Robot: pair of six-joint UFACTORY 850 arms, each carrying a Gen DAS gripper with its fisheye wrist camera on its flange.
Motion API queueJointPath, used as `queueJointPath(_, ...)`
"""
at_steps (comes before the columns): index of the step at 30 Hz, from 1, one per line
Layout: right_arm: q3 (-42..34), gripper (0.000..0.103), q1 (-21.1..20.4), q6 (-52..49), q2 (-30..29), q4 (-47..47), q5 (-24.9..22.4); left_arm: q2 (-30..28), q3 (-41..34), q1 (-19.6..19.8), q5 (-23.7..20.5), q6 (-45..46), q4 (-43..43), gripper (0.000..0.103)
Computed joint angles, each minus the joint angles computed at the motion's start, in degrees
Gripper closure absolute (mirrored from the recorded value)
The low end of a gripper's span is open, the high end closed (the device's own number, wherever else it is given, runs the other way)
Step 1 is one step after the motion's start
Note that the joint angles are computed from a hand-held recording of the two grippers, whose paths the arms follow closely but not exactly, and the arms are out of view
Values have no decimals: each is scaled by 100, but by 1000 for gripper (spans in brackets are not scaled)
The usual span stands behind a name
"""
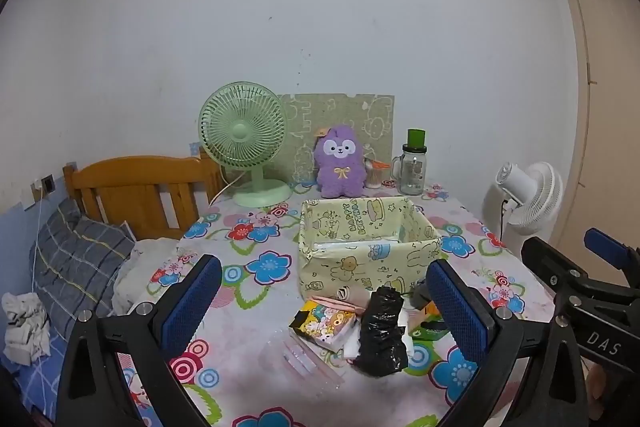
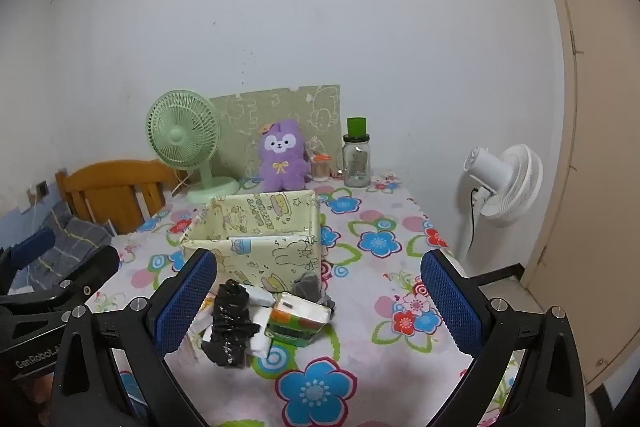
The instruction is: Organize soft objects
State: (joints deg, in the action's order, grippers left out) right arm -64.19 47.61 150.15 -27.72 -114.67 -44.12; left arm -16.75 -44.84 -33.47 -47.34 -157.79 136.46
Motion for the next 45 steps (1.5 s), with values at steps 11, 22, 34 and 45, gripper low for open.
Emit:
queueJointPath(11,-345,0,-71,-467,-242,310,211,-93,-112,191,408,-516,388,0)
queueJointPath(22,-395,0,-105,-389,-281,196,308,-113,-130,265,455,-601,464,0)
queueJointPath(34,-431,0,-110,-359,-313,151,312,-139,-174,303,505,-610,487,0)
queueJointPath(45,-426,0,-86,-377,-305,186,271,-145,-201,313,529,-575,462,1)
